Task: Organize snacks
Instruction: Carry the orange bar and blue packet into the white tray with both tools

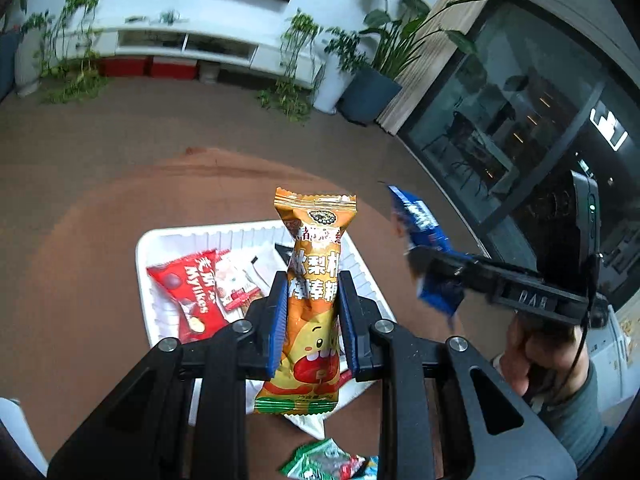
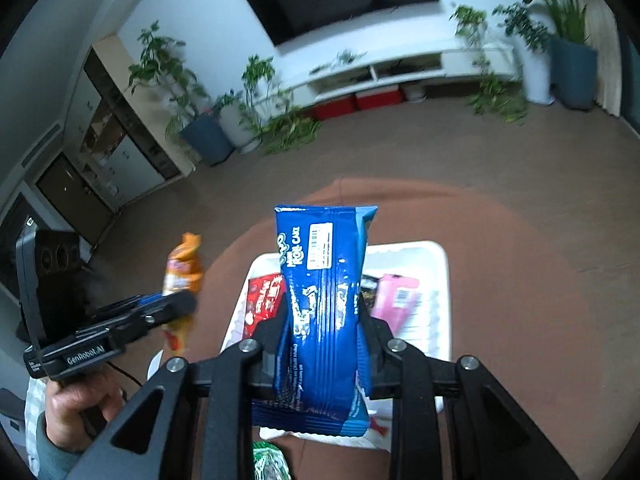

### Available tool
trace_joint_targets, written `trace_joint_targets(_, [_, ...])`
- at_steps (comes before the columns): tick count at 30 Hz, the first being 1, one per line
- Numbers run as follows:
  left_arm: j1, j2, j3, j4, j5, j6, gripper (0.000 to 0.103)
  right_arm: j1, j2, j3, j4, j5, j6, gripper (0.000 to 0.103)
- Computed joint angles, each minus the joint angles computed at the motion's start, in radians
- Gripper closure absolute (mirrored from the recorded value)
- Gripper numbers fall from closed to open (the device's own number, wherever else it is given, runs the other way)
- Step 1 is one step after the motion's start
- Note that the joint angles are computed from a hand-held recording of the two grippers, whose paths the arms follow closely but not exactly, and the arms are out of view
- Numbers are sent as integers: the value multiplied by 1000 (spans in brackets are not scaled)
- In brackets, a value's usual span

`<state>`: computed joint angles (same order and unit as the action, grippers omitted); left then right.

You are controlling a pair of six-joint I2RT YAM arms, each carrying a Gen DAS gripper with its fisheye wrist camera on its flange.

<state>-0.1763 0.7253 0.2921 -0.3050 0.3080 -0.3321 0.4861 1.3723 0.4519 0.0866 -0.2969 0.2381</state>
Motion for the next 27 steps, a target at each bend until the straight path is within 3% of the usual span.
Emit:
trace_joint_targets(4, [4,330,-45,313,8,-14,81,37,182,49,80,64,-1,74])
trace_joint_targets(10, [-19,666,-32,591,-14,-45,81,37,357,109,128,141,-9,74])
trace_joint_targets(19, [-100,937,29,776,-91,-102,81,35,492,127,206,179,-17,74])
trace_joint_targets(22, [-155,945,17,806,-137,-155,81,33,523,134,220,185,-24,74])
trace_joint_targets(27, [-175,998,32,841,-147,-158,81,36,546,134,243,188,-21,74])
